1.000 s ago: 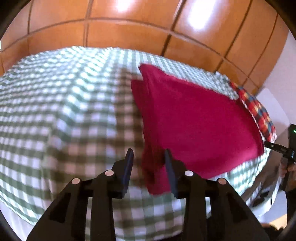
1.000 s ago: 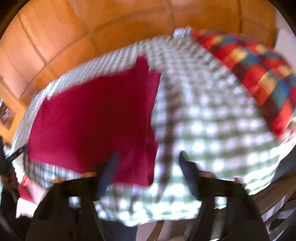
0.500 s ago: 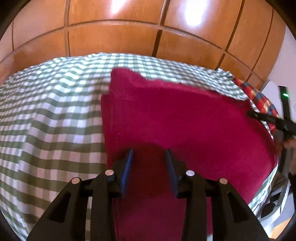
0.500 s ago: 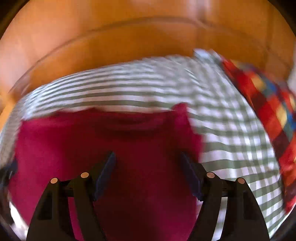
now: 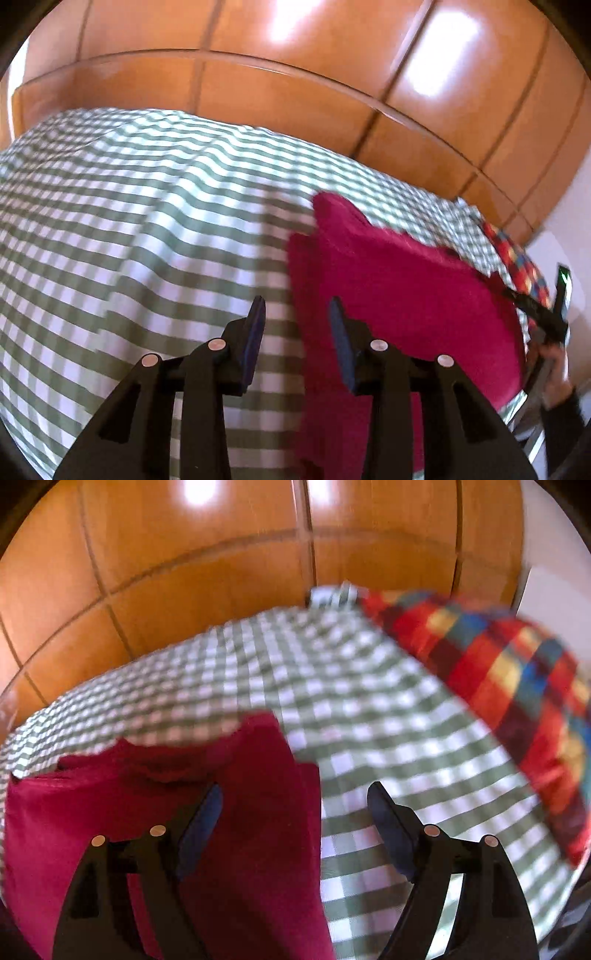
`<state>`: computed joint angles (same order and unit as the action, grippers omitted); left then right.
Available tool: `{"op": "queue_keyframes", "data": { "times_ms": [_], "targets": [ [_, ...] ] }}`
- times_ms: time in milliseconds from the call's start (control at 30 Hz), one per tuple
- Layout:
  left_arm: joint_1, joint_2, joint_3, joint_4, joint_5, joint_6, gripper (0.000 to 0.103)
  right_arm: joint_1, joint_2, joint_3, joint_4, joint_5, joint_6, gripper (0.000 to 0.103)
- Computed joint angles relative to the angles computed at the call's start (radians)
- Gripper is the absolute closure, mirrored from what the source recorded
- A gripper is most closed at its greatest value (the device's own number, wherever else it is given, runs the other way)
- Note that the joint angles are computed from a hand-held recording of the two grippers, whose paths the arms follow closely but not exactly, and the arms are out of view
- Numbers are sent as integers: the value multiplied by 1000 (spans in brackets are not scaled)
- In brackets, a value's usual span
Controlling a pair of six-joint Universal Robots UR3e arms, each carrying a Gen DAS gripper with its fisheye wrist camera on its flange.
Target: Fold small clothes
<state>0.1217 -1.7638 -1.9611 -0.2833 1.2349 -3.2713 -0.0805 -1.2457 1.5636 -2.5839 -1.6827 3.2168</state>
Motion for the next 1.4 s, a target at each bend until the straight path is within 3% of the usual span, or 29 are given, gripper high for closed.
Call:
{"op": "queue_keyframes", "data": {
  "times_ms": [133,267,367,467,533,600,733,833,933,1000,1167,1267,1400],
  "targets": [
    [14,-48,61,7,-25,-5,64,30,-25,2,3,108,-59,23],
    [-36,-158,215,-18,-18,-20,50,96,60,-60,49,102,-107,23],
    [-77,-289,414,-123,11,-37,50,91,114,-78,74,121,-78,23],
    [-94,-409,593,-217,28,-76,52,77,114,9,-35,151,-79,17],
    [-95,-485,711,-285,10,-111,67,70,96,50,-72,171,-83,15],
    [-106,-515,755,-295,33,-118,92,57,87,74,-91,204,-81,14],
    [-146,-562,770,-296,188,-179,93,32,75,127,-156,259,-77,13],
    [-122,-570,746,-274,139,-215,89,28,75,128,-160,266,-81,13],
    [-150,-560,779,-321,206,-198,81,25,70,141,-174,274,-78,13],
    [-163,-534,770,-330,249,-201,70,25,69,146,-181,273,-77,13],
    [-218,-387,595,-210,381,-176,69,33,71,143,-181,258,-76,13],
    [-254,-304,480,-155,411,-136,68,38,73,132,-168,248,-79,13],
    [-313,-244,375,-107,469,-107,68,62,78,57,-58,200,-83,13]
  ]
}}
